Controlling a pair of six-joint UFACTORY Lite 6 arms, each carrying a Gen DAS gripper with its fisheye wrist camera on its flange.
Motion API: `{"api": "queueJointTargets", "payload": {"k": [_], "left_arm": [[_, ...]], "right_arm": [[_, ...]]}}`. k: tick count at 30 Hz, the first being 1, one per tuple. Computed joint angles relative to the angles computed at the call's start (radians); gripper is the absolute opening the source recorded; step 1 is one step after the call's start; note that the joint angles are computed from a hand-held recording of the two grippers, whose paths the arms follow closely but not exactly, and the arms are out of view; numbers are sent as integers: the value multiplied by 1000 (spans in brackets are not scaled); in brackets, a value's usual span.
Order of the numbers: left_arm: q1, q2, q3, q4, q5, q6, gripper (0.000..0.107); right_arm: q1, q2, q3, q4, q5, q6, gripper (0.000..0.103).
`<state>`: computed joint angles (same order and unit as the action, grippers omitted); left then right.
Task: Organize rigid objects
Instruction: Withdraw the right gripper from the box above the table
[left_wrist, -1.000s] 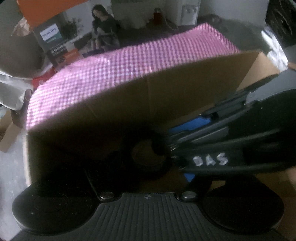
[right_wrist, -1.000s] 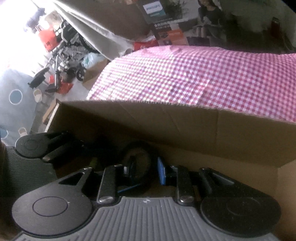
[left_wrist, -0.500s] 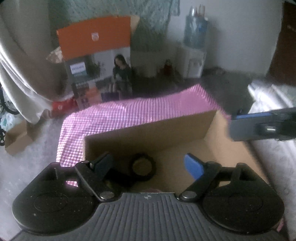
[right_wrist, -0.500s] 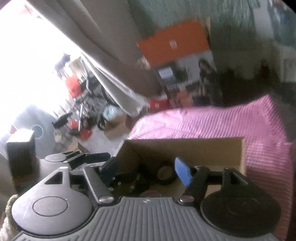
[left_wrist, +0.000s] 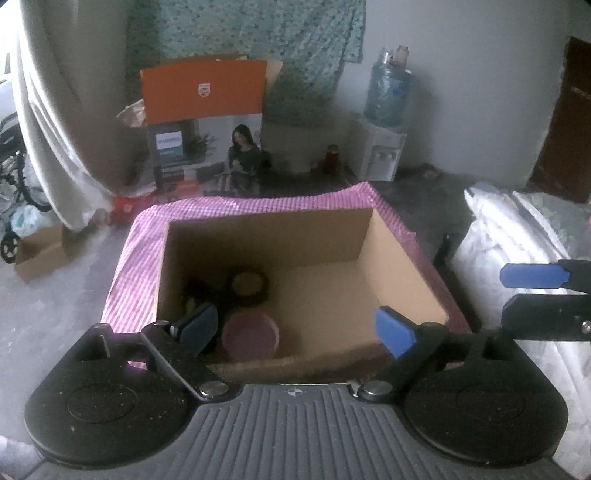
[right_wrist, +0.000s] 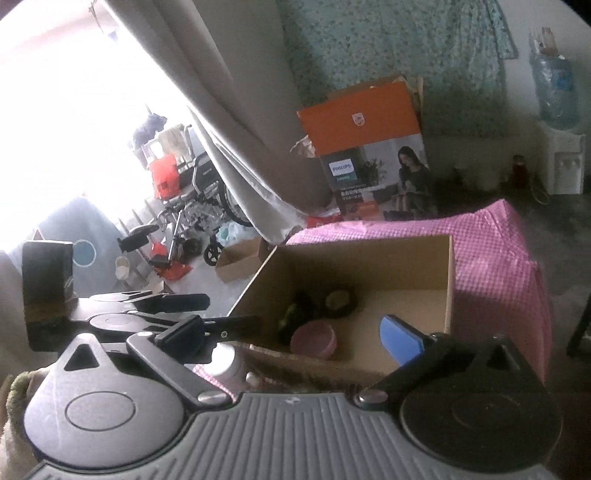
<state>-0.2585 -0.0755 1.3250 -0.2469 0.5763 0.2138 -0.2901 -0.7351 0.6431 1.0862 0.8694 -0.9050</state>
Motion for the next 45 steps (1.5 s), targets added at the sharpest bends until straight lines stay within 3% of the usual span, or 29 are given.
{"api": "queueJointTargets", "payload": {"k": [10, 15, 26, 36, 42, 45], "left_arm": [[-15, -268, -281, 145, -27, -193, 96], [-21, -337, -364, 219, -26, -279, 96], [-37, -350, -412, 352, -45, -386, 97], [-39, -347, -534, 204, -145, -202, 97], [-91, -333, -647, 39, -286, 11, 97], [-130, -316, -697, -140, -364, 217, 97]], "right_arm": [[-69, -263, -141, -55, 101, 45, 103], [-128, -278, -181, -28, 136, -16, 103], [-135, -260, -265, 10, 82, -87, 103], [90, -265, -327, -77, -188, 25, 103], [-34, -177, -414, 168, -92, -224, 103], [-85, -126, -468, 252, -45, -318, 103]]}}
